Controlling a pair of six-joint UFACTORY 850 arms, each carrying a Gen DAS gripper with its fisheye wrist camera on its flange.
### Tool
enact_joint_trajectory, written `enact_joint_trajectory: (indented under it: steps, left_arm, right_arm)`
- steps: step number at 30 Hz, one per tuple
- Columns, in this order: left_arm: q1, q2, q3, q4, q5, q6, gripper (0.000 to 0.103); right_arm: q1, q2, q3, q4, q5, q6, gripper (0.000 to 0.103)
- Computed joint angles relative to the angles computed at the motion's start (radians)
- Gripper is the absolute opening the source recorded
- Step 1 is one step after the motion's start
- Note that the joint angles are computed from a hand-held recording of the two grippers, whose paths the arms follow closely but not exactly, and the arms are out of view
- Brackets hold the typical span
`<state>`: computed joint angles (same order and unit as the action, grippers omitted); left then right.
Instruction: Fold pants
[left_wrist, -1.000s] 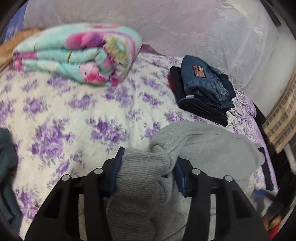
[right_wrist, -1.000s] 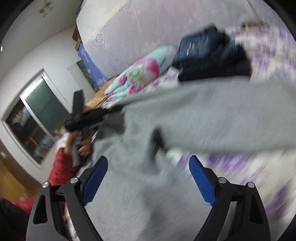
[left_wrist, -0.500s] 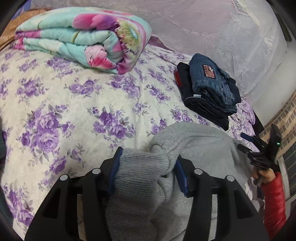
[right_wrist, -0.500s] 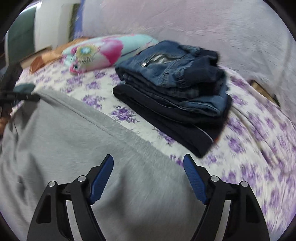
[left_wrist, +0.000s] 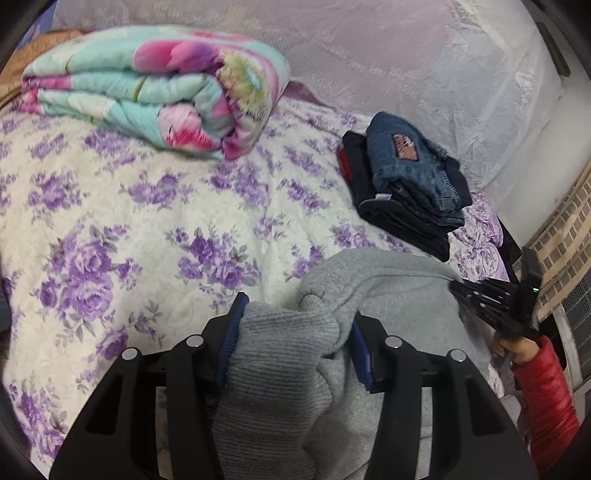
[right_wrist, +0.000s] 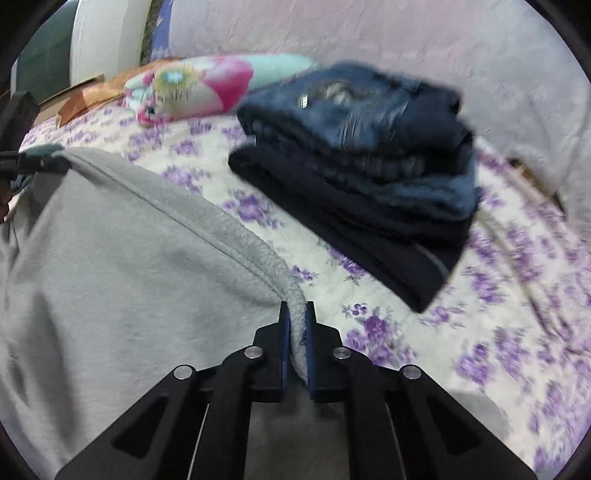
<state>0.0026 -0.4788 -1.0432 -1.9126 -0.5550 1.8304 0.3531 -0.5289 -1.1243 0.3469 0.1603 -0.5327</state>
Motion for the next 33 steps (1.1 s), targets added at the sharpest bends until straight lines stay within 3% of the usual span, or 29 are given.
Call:
enact_joint_trajectory:
  steps: [3, 7, 10, 14, 17, 19, 21, 24, 25, 27, 31, 33]
  left_arm:
    - [0.004, 0.042, 0.048, -0.105, -0.034, 0.116, 0.048]
    - [0.044, 0.116, 0.138, -0.147, -0.177, 0.14, 0.048]
    - [0.077, 0.187, 0.232, -0.165, -0.28, 0.17, 0.048]
    - [0.14, 0.303, 0.419, -0.169, -0.404, 0.289, 0.054]
    - [0.221, 0.315, 0.529, -0.101, -0.442, 0.242, 0.085]
    - [0.299, 0.254, 0.529, 0.038, -0.553, 0.091, 0.085]
    - [0.355, 0.25, 0.554, 0.082, -0.634, 0.067, 0.085]
    - [0.341, 0.372, 0.614, 0.069, -0.513, 0.06, 0.085]
    - [0.332, 0.385, 0.615, 0.085, -0.507, 0.039, 0.085]
    - [0.31, 0.392, 0.606, 0.117, -0.52, -0.009, 0.086]
    - [0.218, 0.388, 0.574, 0.061, -0.369, -0.082, 0.086]
    - [0.213, 0.342, 0.546, 0.059, -0.376, -0.119, 0.084]
  right_arm:
    - [0.033, 0.115, 0.101, 0.161, 0.059, -0.101, 0.007]
    - [0.115, 0.318, 0.285, 0.341, 0.158, -0.223, 0.007]
    - [0.216, 0.483, 0.447, 0.448, 0.254, -0.255, 0.007]
    - [0.438, 0.653, 0.658, 0.631, 0.415, -0.303, 0.007]
    - [0.554, 0.646, 0.74, 0.688, 0.433, -0.238, 0.007]
    - [0.578, 0.583, 0.753, 0.68, 0.422, -0.19, 0.007]
    - [0.577, 0.524, 0.761, 0.628, 0.427, -0.105, 0.007]
    - [0.565, 0.524, 0.773, 0.556, 0.437, -0.014, 0.007]
    - [0.561, 0.53, 0.775, 0.546, 0.437, -0.004, 0.007]
    - [0.559, 0.521, 0.773, 0.537, 0.432, 0.005, 0.008]
    - [0.552, 0.52, 0.774, 0.511, 0.434, 0.029, 0.008]
    - [0.557, 0.517, 0.779, 0.5, 0.441, 0.053, 0.008]
